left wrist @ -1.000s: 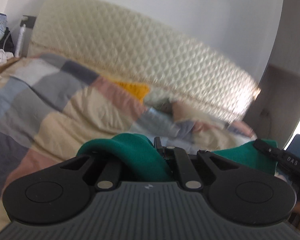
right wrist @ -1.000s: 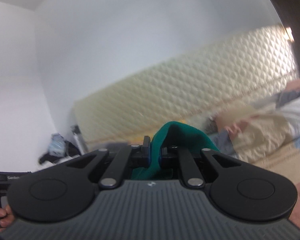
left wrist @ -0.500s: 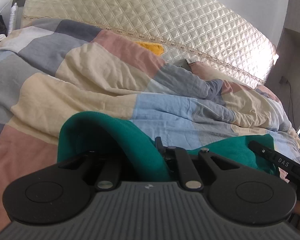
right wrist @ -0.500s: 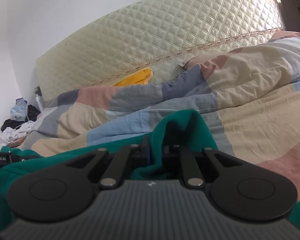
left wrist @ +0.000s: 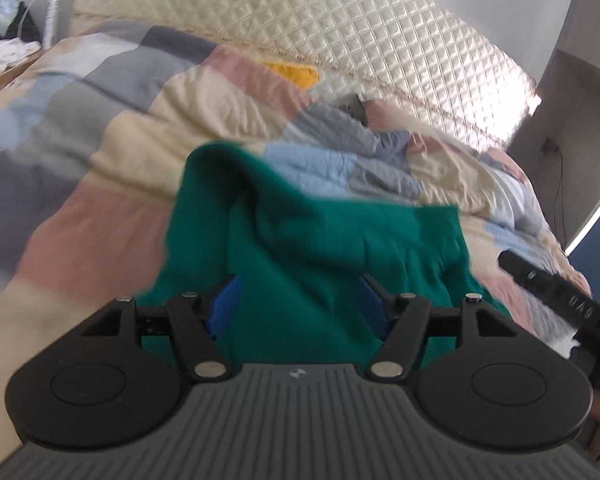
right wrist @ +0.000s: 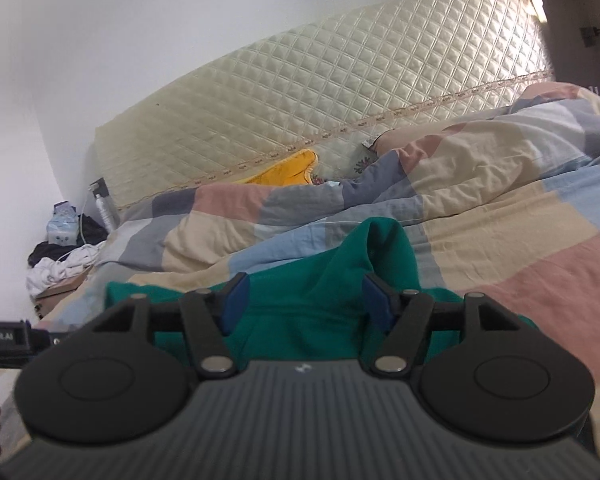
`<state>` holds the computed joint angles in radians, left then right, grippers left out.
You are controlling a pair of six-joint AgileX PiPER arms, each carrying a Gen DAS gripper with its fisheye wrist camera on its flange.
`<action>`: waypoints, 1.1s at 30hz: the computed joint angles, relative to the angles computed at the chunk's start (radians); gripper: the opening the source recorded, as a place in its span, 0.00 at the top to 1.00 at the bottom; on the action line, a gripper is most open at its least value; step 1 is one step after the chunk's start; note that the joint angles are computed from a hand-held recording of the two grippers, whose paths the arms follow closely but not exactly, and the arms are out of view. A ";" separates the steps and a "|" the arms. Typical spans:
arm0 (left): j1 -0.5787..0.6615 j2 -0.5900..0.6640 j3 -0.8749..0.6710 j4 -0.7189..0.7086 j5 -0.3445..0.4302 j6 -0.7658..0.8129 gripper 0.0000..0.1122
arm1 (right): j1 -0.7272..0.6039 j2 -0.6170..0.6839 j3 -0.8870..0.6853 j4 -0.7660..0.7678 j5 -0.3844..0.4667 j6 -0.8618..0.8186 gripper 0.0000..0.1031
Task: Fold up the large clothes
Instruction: 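Lay the hoodie flat on the bed, back facing up, with both grippers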
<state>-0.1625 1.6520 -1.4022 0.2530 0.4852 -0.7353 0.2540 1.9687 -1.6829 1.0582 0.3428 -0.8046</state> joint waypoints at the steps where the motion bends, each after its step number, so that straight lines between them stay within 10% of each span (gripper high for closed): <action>1: -0.022 -0.064 0.062 0.030 0.014 -0.041 0.38 | -0.007 -0.061 0.064 0.013 0.015 -0.021 0.37; 10: -0.415 -0.521 0.412 0.370 0.322 -0.597 0.37 | -0.052 -0.552 0.443 -0.292 0.196 0.222 0.36; 17: -0.827 -0.550 0.484 0.566 0.638 -0.938 0.37 | -0.024 -0.708 0.565 -0.460 0.407 0.324 0.36; 20: -0.805 -0.518 0.515 0.544 0.607 -0.946 0.36 | 0.050 -0.692 0.586 -0.494 0.423 0.332 0.21; 33: -0.660 -0.397 0.524 0.464 0.520 -0.789 0.31 | 0.185 -0.502 0.600 -0.684 0.363 0.361 0.23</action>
<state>-0.8223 1.2549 -0.8780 0.7173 1.0050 -1.5240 0.4394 1.4671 -1.0827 0.3745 0.7055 -0.4441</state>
